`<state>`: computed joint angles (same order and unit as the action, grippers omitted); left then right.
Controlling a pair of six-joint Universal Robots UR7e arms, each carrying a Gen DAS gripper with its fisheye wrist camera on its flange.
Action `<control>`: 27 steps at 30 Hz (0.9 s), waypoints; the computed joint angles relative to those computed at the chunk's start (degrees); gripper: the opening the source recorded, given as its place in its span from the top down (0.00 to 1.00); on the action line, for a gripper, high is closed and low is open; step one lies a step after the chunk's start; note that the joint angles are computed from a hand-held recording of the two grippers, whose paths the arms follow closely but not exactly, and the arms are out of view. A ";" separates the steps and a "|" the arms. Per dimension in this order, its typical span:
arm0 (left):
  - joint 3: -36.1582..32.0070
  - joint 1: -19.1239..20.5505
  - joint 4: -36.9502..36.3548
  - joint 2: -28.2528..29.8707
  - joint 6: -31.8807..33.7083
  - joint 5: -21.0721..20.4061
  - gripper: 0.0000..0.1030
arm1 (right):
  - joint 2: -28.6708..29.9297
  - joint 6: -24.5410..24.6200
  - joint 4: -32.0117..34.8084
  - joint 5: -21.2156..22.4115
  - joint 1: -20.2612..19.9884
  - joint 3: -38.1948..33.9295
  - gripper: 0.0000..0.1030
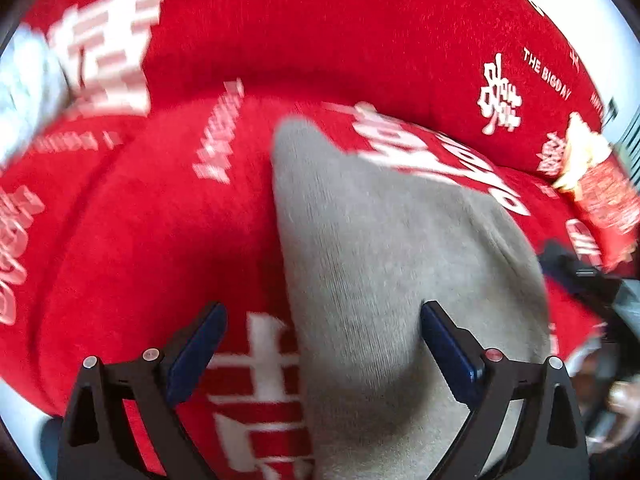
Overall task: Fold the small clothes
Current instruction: 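Open both tools and release the folded sweater onto the bedspread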
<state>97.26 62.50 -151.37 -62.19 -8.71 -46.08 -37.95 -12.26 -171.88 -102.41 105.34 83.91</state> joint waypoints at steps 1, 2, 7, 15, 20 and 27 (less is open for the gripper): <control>-0.24 -0.62 -0.80 0.53 0.76 2.50 0.05 | -0.07 -1.92 -0.12 0.45 0.69 -0.02 0.21; -0.81 -0.95 -0.68 1.08 0.85 4.23 0.05 | -0.01 -4.48 1.44 2.03 1.35 -0.52 0.21; -4.80 -0.39 4.90 4.09 -0.21 8.25 0.05 | 3.08 -3.89 11.58 4.34 0.69 -6.21 0.21; -7.14 1.15 8.10 4.86 -1.67 5.62 0.00 | 6.33 1.62 17.88 0.00 -0.76 -13.14 0.22; -2.59 -1.38 5.21 1.65 0.02 7.55 0.00 | -0.14 -4.11 9.63 1.44 0.89 -2.08 0.21; 4.03 -3.66 1.74 -2.55 -0.10 7.48 0.00 | -4.54 -8.19 4.23 4.47 1.15 9.19 0.21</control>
<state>101.29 58.85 -149.63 -64.74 -8.80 -38.59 -42.48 -20.45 -167.65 -97.94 106.49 93.09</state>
